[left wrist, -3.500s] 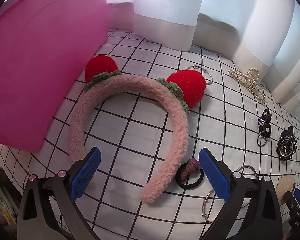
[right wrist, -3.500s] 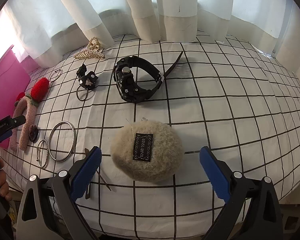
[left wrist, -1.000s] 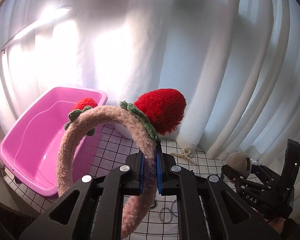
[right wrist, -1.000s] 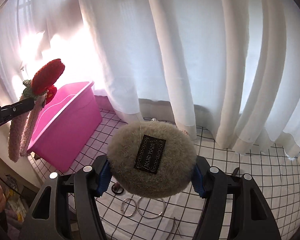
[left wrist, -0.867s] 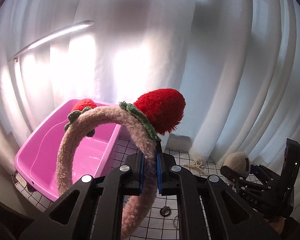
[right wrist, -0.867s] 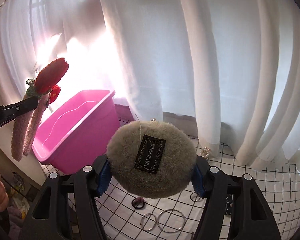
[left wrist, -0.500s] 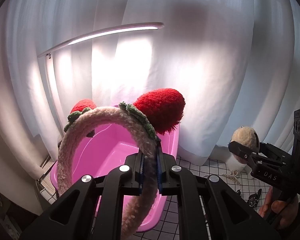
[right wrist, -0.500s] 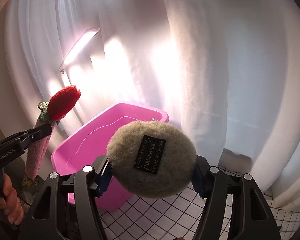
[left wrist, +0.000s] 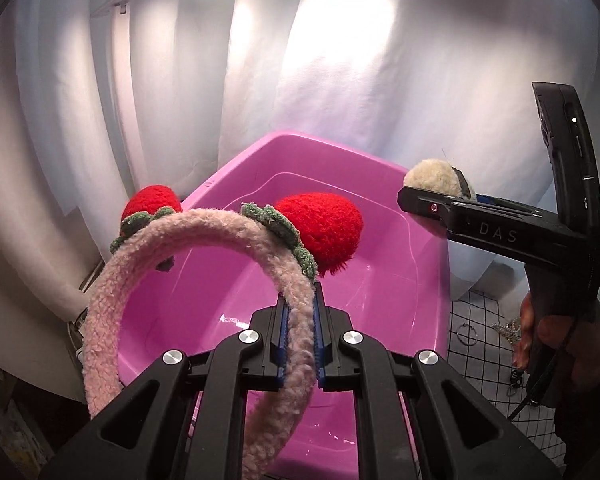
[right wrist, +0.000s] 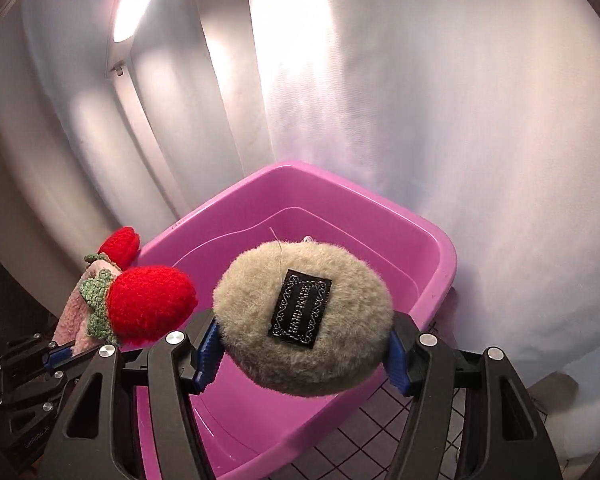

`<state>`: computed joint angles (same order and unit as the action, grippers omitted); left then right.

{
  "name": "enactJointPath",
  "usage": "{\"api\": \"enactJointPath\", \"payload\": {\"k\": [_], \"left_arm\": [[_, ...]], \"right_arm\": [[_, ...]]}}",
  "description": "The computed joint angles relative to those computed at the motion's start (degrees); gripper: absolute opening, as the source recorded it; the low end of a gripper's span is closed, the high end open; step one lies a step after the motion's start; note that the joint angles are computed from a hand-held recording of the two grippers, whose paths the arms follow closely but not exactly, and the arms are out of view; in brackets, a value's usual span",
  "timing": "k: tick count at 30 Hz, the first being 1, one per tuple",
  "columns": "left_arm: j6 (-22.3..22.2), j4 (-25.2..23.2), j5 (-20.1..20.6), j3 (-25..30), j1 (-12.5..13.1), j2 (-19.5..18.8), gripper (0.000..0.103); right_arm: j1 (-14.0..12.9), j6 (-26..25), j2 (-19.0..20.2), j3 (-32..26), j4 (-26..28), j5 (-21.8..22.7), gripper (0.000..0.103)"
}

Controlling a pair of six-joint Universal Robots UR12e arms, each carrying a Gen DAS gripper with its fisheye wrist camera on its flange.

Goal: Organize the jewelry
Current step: 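Lift and carry the headband and pouch with both tools over the pink tub, then open both tools to drop the headband and pouch into the tub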

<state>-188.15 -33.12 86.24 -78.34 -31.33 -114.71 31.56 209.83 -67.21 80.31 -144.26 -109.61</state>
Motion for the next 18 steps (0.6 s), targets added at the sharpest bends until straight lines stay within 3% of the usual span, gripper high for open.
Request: {"api": "enactJointPath", "payload": {"k": [8, 11, 14, 15, 16, 18], "left_arm": [[0.50, -3.91, -1.06, 2.94, -0.08, -2.56, 0.011], [0.01, -5.78, -1.57, 3.94, -0.07, -3.13, 0.017], [-1.30, -5.93, -1.46, 4.12, 0.14, -3.11, 0.045], [-1.68, -5.34, -0.91, 3.84, 0.17, -2.93, 0.065], [-2.07, -4.50, -0.77, 3.55, 0.25, -2.75, 0.078], [-2.55, -2.93, -0.90, 3.10, 0.41, -2.54, 0.080]], "right_arm": [[-1.29, 0.69, 2.87, -3.22, 6.70, 2.03, 0.063], [-1.41, 1.66, 3.38, -4.29, 9.09, 2.90, 0.065], [-1.64, 3.46, 4.00, -5.66, 12.22, 2.88, 0.068], [-1.58, 3.42, 3.98, -5.75, 12.49, 2.50, 0.069], [-1.56, 3.58, 3.96, -5.89, 13.00, 2.17, 0.069], [-1.42, 3.93, 4.12, -6.34, 13.97, 1.58, 0.070]]}}
